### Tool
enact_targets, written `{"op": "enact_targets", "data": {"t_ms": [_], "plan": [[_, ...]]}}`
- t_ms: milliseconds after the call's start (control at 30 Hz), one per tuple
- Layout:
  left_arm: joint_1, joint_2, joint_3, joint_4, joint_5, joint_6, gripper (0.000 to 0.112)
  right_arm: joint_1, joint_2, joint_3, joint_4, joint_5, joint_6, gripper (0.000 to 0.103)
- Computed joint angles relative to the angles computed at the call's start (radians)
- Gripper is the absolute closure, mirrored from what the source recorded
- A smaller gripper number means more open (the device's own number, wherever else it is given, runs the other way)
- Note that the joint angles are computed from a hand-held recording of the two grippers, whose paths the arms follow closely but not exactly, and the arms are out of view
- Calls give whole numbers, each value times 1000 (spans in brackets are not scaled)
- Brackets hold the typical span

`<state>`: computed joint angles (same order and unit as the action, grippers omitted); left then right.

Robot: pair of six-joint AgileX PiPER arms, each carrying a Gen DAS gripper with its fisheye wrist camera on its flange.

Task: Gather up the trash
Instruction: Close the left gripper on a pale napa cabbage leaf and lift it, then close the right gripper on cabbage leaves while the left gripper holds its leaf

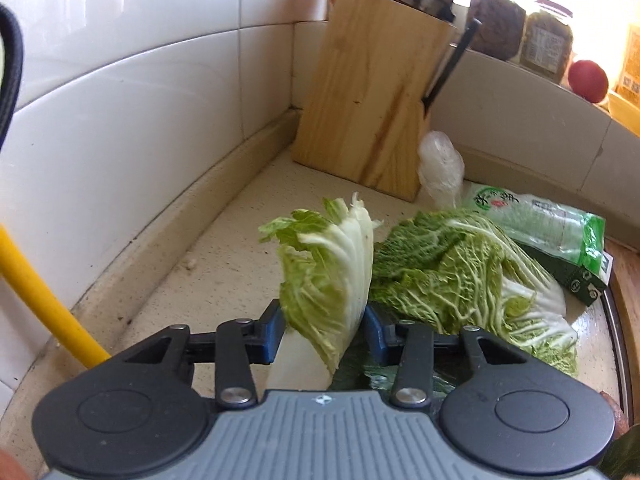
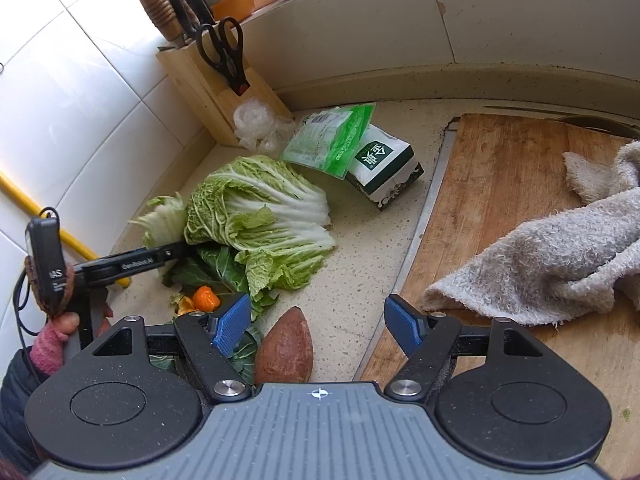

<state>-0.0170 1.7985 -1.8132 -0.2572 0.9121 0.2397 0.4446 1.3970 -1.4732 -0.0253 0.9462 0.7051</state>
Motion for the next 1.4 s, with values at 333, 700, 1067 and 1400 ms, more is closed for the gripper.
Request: {"op": "enact_targets", "data": {"t_ms": [333, 700, 1067, 1400], "plan": [[-54, 102, -89, 91, 12, -73, 71, -5, 42, -30, 37, -1, -34, 24], [43, 76, -96, -61, 53, -57, 102, -15, 121, -139, 33, 20, -123, 25], [123, -31, -10, -288, 96, 60, 103, -27, 304, -353, 46, 42, -304, 26], [154, -126, 78, -390, 126, 113, 103, -44, 305, -341, 90, 89, -387, 25]]}}
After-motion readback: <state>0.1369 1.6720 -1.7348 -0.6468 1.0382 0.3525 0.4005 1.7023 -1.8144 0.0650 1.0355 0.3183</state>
